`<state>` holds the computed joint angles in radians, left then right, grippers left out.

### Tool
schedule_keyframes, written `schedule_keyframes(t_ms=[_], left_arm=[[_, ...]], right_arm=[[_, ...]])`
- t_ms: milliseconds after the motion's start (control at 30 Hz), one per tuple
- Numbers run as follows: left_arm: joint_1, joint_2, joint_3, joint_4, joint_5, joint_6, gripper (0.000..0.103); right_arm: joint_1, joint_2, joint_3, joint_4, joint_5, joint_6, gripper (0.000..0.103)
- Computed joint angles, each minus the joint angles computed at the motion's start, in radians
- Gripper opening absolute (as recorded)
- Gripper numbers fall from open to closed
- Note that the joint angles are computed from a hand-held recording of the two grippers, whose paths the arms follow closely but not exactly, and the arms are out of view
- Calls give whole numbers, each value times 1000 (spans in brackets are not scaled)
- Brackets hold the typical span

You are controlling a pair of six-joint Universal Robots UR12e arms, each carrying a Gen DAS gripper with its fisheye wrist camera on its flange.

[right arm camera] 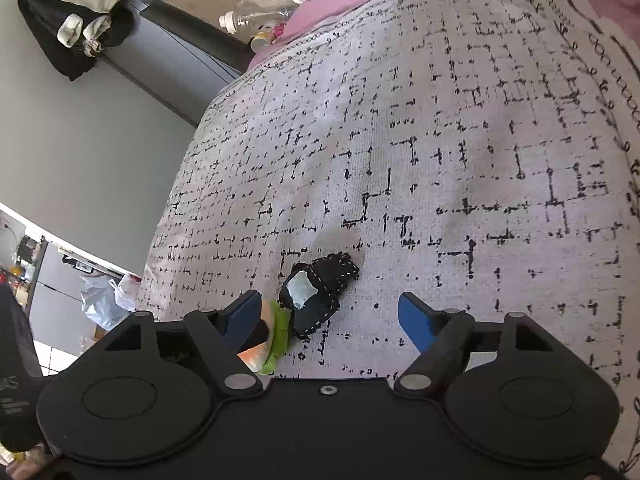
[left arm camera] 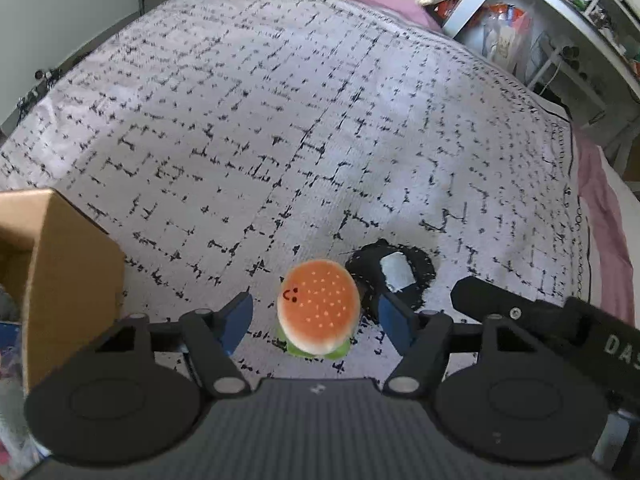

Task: Organize soft objects
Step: 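Grasp the plush hamburger with the left gripper while the right gripper grasps the black plush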

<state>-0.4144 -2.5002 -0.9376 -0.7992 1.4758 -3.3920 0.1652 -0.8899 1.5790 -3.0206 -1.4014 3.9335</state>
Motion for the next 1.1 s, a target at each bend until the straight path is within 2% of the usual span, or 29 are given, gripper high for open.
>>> schedule_keyframes(t_ms=[133, 200, 300, 433, 533, 667, 767, 833, 967, 1100], left_arm=[[4, -19, 21, -24, -21, 7, 63], [8, -24, 24, -32, -40, -6, 51], [18, -26, 17, -25, -77, -33, 42], [19, -23, 10, -7, -53, -8, 41], [27, -26, 18, -25, -74, -6, 41], [34, -32, 35, -51, -73, 15, 41], [40, -34, 45, -74, -83, 25, 41], [41, -32, 47, -85, -79, 42, 41], [41, -19, 30, -81, -47, 48, 41], [47, 4, -3, -48, -57, 50, 41]], right_arm=[[0, 14, -18, 7, 19, 4, 71], [0, 21, -27, 12, 31, -4, 71], [-2, 32, -43, 30, 51, -10, 70], [-3, 46, -62, 51, 63, -14, 67], [-1, 58, -78, 58, 63, -27, 67], [12, 68, -109, 102, 33, -100, 66], [23, 70, -126, 138, -10, -146, 55], [32, 70, -135, 171, -58, -173, 34], [39, 66, -130, 176, -98, -222, 27], [46, 58, -123, 177, -120, -240, 24]])
